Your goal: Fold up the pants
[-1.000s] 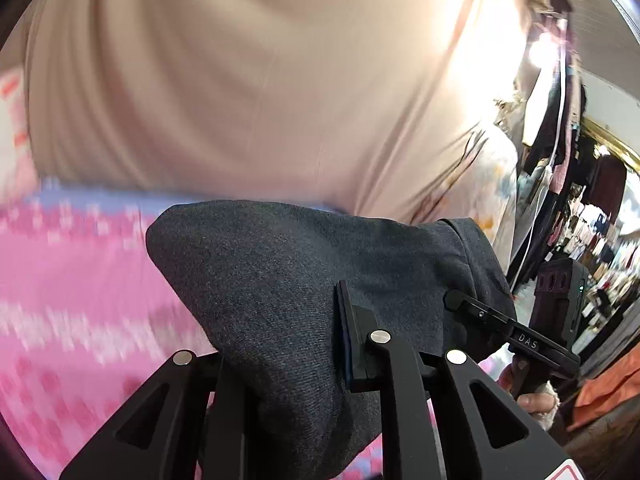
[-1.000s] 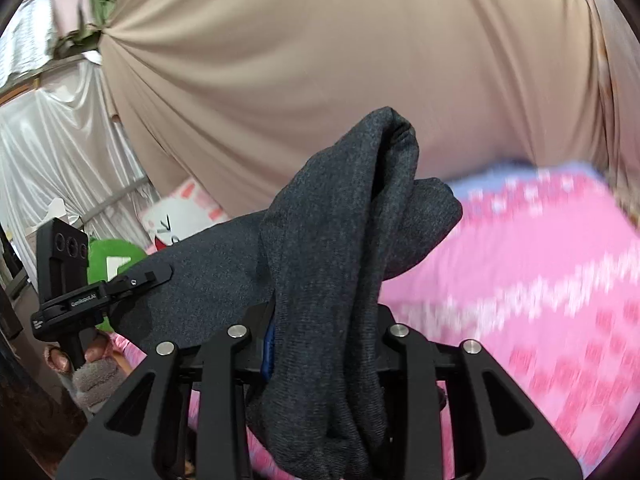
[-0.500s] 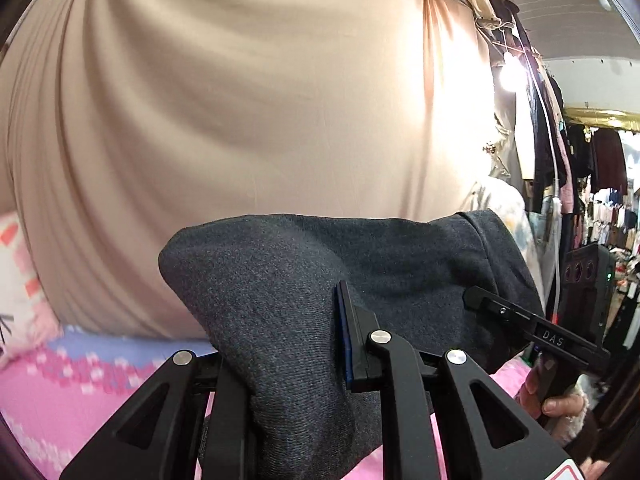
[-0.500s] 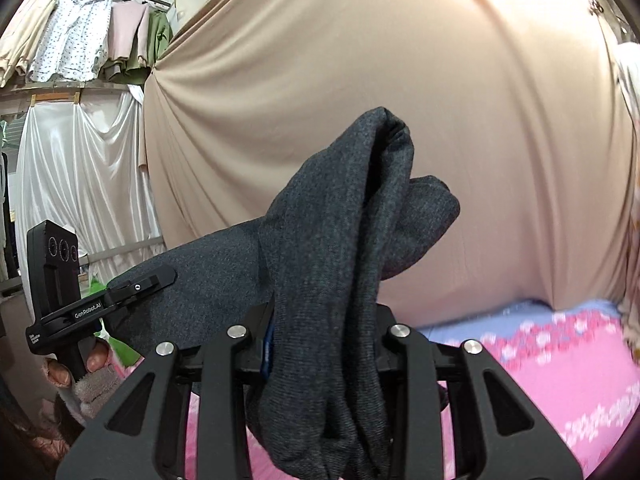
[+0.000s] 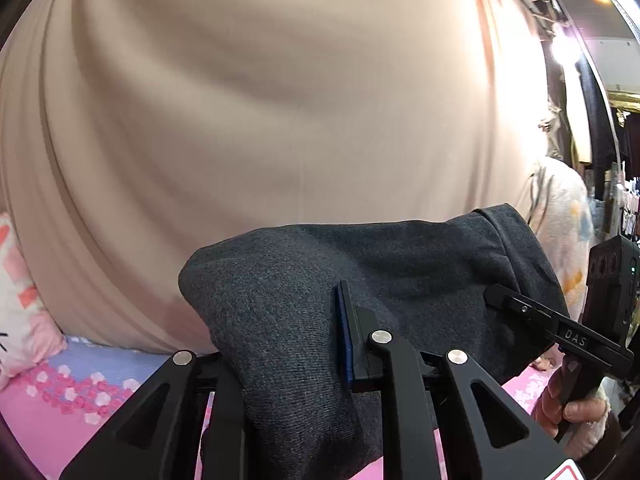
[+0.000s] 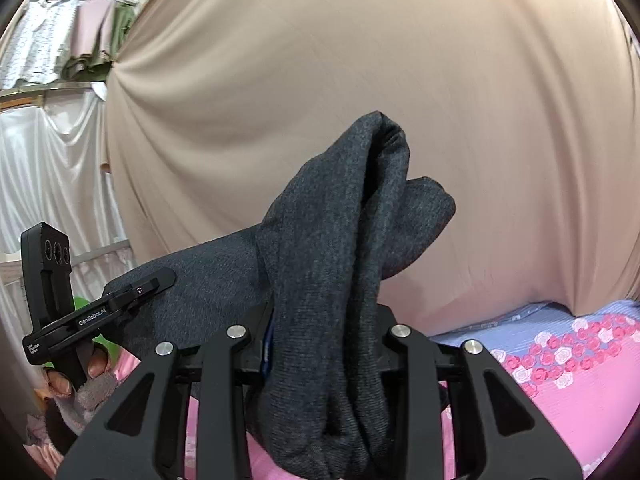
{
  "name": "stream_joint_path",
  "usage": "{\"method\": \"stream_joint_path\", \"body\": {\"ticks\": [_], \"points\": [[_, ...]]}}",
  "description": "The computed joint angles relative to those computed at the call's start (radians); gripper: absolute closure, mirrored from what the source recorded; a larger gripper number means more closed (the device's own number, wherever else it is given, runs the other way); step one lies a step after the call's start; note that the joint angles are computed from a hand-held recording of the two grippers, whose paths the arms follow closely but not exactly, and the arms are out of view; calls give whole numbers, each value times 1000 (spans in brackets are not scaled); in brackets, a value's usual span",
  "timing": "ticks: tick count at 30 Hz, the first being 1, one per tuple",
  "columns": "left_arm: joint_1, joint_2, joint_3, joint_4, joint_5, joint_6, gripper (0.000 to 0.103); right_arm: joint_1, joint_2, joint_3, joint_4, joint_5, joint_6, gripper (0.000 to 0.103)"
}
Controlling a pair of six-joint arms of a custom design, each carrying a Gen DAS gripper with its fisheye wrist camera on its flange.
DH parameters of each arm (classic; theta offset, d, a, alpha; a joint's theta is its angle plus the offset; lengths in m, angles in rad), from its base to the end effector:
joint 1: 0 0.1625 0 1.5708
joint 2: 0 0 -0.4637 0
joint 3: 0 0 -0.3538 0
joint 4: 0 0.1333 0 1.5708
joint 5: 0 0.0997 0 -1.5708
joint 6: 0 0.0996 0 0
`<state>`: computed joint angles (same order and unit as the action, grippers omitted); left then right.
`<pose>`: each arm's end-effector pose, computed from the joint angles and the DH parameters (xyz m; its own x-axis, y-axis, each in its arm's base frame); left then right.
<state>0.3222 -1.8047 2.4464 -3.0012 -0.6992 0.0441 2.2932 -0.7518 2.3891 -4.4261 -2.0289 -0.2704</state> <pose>-0.2103 -0.2911 0.4274 -0.6887 0.4480 -0.5701 0.6995 0.2036 -0.6850 0.3536 -0.2662 0.1889 -0.8518 -0.3407 0.3979 -0.4732 0.1746 -0.8635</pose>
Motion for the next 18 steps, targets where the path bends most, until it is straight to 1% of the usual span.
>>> {"method": "stream_joint_path", "body": {"ticks": [3, 7, 12, 15, 17, 18], "points": [[109, 70, -14, -81, -75, 48, 89, -71, 11, -8, 25, 54, 27, 72], [226, 150, -21, -148, -144, 81, 89, -147, 42, -3, 30, 93, 49, 72], [340, 254, -33, -222, -209, 113, 89, -241, 88, -1, 35, 142, 69, 72], [405, 303, -59, -236, -244, 124, 89, -287, 102, -22, 75, 167, 86, 72], [431, 331, -73, -234, -255, 121, 88, -309, 113, -38, 107, 164, 88, 72], [454, 349, -84, -224, -262, 119, 88, -320, 122, -46, 125, 156, 90, 71]]}}
